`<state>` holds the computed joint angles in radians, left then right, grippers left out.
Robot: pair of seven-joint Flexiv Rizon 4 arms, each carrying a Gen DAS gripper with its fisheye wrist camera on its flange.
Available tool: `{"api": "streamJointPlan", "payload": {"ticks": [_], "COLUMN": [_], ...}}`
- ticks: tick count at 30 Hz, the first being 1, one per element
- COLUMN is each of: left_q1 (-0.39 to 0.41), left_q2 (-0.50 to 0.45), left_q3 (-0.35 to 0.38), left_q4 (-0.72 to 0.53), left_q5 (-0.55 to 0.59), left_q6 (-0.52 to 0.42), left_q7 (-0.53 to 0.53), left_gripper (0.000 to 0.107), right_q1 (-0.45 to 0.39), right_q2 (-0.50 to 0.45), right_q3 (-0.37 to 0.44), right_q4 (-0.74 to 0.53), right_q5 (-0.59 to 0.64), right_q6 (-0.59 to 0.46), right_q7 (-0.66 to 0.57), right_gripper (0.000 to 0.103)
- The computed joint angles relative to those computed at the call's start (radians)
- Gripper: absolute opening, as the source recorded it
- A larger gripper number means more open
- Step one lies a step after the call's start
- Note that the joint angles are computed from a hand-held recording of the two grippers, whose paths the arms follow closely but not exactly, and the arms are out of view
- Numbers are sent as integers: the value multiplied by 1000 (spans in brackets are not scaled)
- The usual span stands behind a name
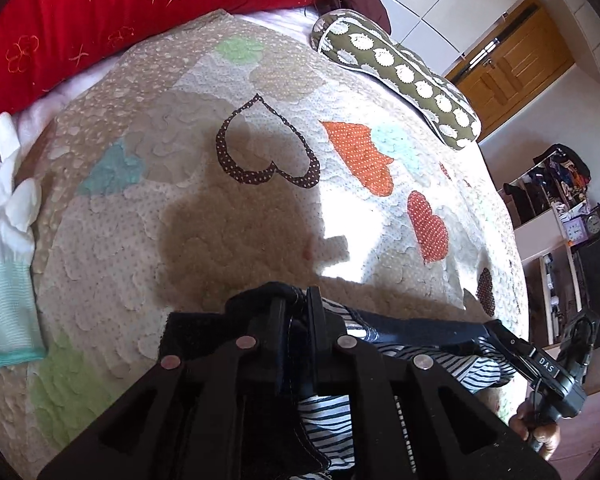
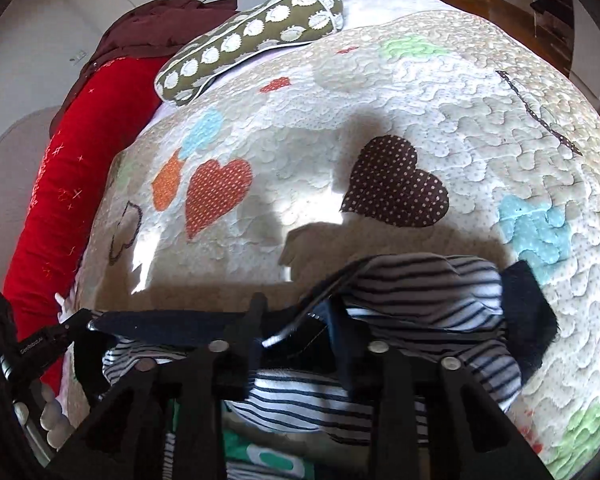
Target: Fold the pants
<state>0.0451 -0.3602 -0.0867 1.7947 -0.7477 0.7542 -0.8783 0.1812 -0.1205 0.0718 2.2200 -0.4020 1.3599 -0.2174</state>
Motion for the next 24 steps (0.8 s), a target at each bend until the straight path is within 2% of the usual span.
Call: {"api": "streamJointPlan", "payload": {"ticks": [3,5,8,11,14,16,18,24], "left_q1": [25,27,28,20,-6,-30,-56,-151], "left_q2": [8,23,66,133,232,304,365,492], "left_q3": [-6,3,17,34,59,80,99,125], "left_q4": [3,15,48,109,206,277,340,525], "left_q5": [-50,-65,-90,-123,-155,-170,-183,-227], "left_q6": [-43,-42,-40,-23,35,83,128,374], "left_q7": [35,34,42,72,148,200,243,328], "left_gripper": [16,22,25,29,43,49,58,61], "right_q1": [-10,-42,-58,-51,-20,-16,-30,-55], "right_q2": [43,87,153,168,137,130,154,334], "right_q3": [-87,-86,-18,46,74,75,71,160], "right_q4": [83,120,143,133,111,109,145,235], "right_q5": [-256,-353,-330,-299,-146,-121,-168,-339], "right_q6": [95,97,8,-80,-140,-218,-187,-248], "right_q7": [237,331,253,132,24,48,123,347], "right_gripper": [53,53,52,48,48,44,43,49]}}
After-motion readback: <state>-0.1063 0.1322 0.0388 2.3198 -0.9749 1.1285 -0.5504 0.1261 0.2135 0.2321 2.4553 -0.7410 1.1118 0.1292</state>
